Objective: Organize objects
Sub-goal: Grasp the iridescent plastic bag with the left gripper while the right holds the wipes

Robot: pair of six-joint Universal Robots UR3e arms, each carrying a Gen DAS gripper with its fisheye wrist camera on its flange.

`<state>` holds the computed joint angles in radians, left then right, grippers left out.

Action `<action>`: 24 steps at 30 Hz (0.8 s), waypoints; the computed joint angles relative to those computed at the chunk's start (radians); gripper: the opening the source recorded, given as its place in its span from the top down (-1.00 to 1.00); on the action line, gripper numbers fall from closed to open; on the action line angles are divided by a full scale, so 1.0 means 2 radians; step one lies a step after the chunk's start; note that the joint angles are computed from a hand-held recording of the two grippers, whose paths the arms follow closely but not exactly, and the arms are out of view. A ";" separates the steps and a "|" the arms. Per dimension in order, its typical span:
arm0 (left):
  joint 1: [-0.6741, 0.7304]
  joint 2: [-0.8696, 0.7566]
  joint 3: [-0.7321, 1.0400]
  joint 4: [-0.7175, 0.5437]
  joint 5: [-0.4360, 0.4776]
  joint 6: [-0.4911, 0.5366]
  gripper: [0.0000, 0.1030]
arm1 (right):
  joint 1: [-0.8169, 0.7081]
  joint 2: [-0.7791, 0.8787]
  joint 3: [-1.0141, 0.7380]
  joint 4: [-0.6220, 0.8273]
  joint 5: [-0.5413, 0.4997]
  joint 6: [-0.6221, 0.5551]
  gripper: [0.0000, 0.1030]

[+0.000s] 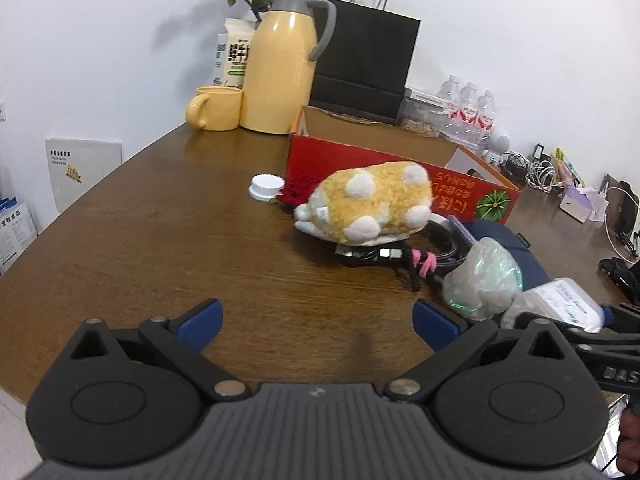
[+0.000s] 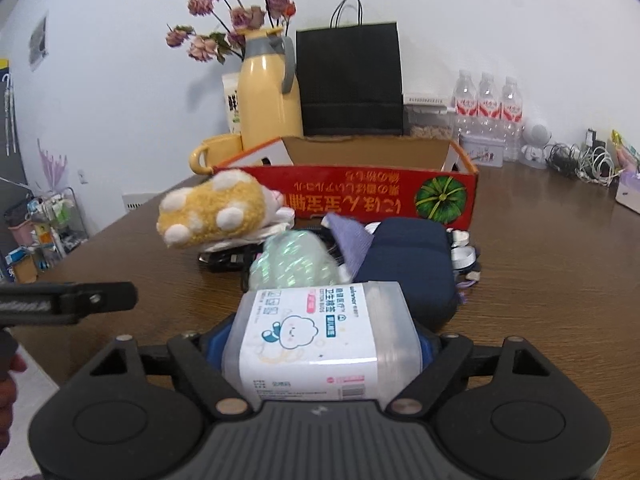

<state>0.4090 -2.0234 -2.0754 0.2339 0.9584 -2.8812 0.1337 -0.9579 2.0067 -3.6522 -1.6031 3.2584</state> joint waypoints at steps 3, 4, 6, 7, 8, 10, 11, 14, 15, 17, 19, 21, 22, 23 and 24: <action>-0.015 -0.002 0.015 -0.017 0.005 -0.001 -1.00 | -0.014 -0.021 0.037 -0.028 0.007 -0.006 -0.59; -0.021 -0.003 0.019 -0.023 0.006 -0.001 -1.00 | -0.019 -0.026 0.047 -0.035 0.008 -0.007 -0.59; -0.032 -0.005 0.028 -0.032 0.007 -0.001 -1.00 | -0.030 -0.035 0.064 -0.047 0.010 -0.012 -0.59; -0.038 -0.006 0.032 -0.036 0.007 -0.002 -1.00 | -0.037 -0.039 0.071 -0.052 0.012 -0.015 -0.59; -0.044 -0.008 0.036 -0.039 0.006 -0.002 -1.00 | -0.043 -0.041 0.076 -0.058 0.015 -0.019 -0.59; -0.052 -0.010 0.042 -0.042 -0.003 -0.002 -1.00 | -0.055 -0.043 0.083 -0.065 0.021 -0.025 -0.59; -0.057 -0.013 0.044 -0.037 -0.005 -0.003 -1.00 | -0.060 -0.044 0.085 -0.068 0.025 -0.028 -0.59; -0.073 -0.020 0.052 -0.026 -0.014 -0.006 -1.00 | -0.076 -0.042 0.089 -0.077 0.037 -0.037 -0.59; -0.079 -0.023 0.056 -0.024 -0.013 -0.006 -1.00 | -0.081 -0.042 0.089 -0.077 0.042 -0.041 -0.59; -0.096 -0.030 0.067 -0.020 -0.002 -0.009 -1.00 | -0.093 -0.041 0.088 -0.078 0.054 -0.050 -0.59; -0.111 -0.039 0.081 -0.022 0.010 -0.011 -1.00 | -0.102 -0.038 0.086 -0.079 0.063 -0.058 -0.59; -0.126 -0.050 0.099 -0.027 0.026 -0.016 -1.00 | -0.112 -0.037 0.085 -0.082 0.072 -0.066 -0.59; -0.132 -0.056 0.108 -0.030 0.031 -0.018 -1.00 | -0.117 -0.036 0.085 -0.082 0.075 -0.070 -0.59; -0.137 -0.063 0.117 -0.032 0.034 -0.019 -1.00 | -0.121 -0.035 0.083 -0.082 0.079 -0.074 -0.59; -0.144 -0.070 0.128 -0.036 0.039 -0.020 -1.00 | -0.126 -0.034 0.081 -0.082 0.082 -0.077 -0.59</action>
